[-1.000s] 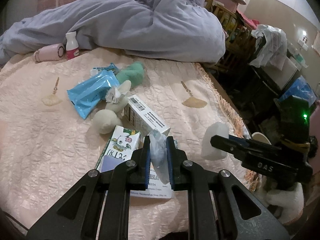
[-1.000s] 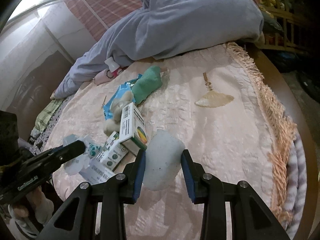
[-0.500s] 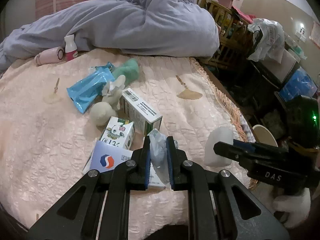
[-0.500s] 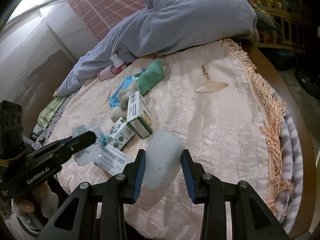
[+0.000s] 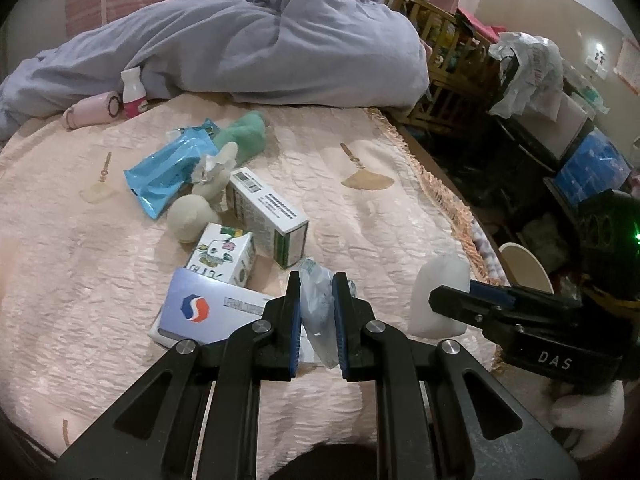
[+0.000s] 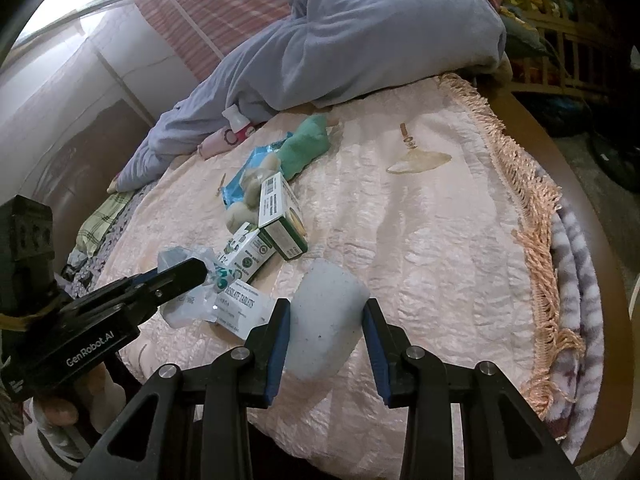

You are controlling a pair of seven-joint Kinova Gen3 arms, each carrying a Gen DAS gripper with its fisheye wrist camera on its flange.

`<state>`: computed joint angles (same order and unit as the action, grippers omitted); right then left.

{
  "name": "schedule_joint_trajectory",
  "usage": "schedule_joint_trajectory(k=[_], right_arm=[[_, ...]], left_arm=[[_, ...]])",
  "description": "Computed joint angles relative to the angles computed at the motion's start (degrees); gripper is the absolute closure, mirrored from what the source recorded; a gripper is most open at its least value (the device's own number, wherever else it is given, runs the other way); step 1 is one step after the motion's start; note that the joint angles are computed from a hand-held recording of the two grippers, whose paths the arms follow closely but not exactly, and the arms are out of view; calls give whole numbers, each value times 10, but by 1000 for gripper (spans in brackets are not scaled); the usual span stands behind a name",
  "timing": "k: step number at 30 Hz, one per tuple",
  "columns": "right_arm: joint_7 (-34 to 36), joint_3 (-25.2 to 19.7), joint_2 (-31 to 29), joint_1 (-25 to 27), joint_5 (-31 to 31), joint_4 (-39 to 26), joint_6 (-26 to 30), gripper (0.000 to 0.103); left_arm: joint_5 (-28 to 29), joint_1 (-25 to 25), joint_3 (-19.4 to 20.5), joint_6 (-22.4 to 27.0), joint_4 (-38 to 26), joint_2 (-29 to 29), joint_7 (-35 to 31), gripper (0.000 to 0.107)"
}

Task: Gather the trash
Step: 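Carry both items over the cream bucket and open both tools to drop them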

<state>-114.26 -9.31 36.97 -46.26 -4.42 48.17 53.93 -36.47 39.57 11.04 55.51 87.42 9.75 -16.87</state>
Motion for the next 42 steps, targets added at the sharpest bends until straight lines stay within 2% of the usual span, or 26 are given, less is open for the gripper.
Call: schedule_joint_trajectory(k=[9,20,33,42], right_arm=[[-7,1,-35,14,4,59,-28,68],[-33,4,-96,39,18,158,-69,68],[-71,2,-165,82,28,272,-118,68],[-106,8,-217,116,43,348,-144,68]], left_arm=[[5,15,-1,-5,-32,24,-24,96],[54,28,-13,-46,-74,56,-80,96],[109,62,-35,-41,-180,130,-165,96],[162,80,-45,-31,-280,197,-237,96]])
